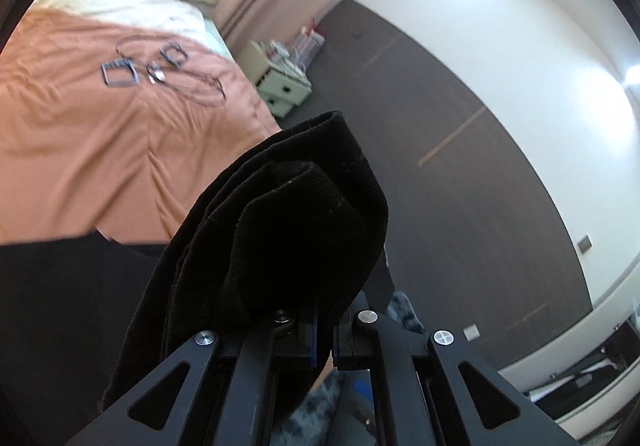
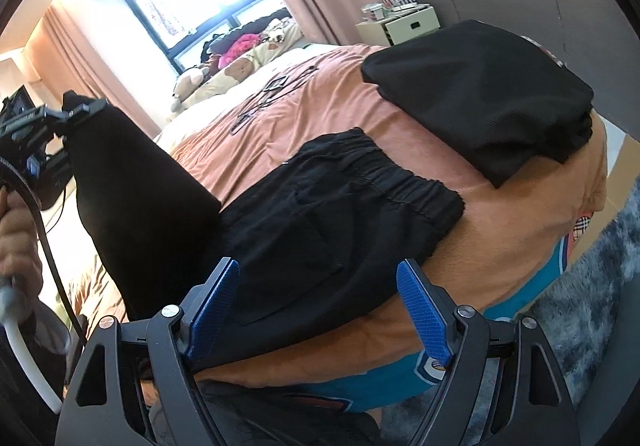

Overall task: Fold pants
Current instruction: 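Lower the leg and open the left gripper onto the folded pants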

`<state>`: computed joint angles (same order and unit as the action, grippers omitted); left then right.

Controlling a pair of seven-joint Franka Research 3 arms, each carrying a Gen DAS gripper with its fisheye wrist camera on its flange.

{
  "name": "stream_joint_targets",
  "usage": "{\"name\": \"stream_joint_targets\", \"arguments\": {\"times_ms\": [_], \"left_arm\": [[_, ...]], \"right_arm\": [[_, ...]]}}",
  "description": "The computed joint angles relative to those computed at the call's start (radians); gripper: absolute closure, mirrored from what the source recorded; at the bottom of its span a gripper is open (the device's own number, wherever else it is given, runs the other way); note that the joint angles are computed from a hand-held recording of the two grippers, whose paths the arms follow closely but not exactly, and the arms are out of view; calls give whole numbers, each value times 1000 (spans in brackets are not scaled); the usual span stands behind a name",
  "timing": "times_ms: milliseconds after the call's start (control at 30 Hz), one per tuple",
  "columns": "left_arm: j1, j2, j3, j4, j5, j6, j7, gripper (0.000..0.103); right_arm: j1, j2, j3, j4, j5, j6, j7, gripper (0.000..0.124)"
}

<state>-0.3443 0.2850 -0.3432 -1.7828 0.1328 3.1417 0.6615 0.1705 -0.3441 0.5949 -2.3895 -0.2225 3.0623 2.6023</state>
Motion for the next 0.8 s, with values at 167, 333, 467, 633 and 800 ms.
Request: {"name": "stream_joint_targets", "arguments": {"times_ms": [167,333,467,633,800], "left_arm": [[30,76,-87,66,-55,-114,76,88],[-22,56,-42,33,-70,-125,73,33],[-59,-20,25,-51,-15,-118,13,29],[-101,-114,124,-146,153,-183,-134,29],[-68,-214,142,-282,318,-176,-299,29]], "right_arm": [[30,-31,-33,-31,24,-24,-15,44],[60,-54,-60,-54,52,-25,-44,44],[56,-49,-51,-47,59,-22,-58,44],[54,-34,-42,-33,64,-23,-59,44],[65,-20,-52,-25,67,-35,-52,44]]}}
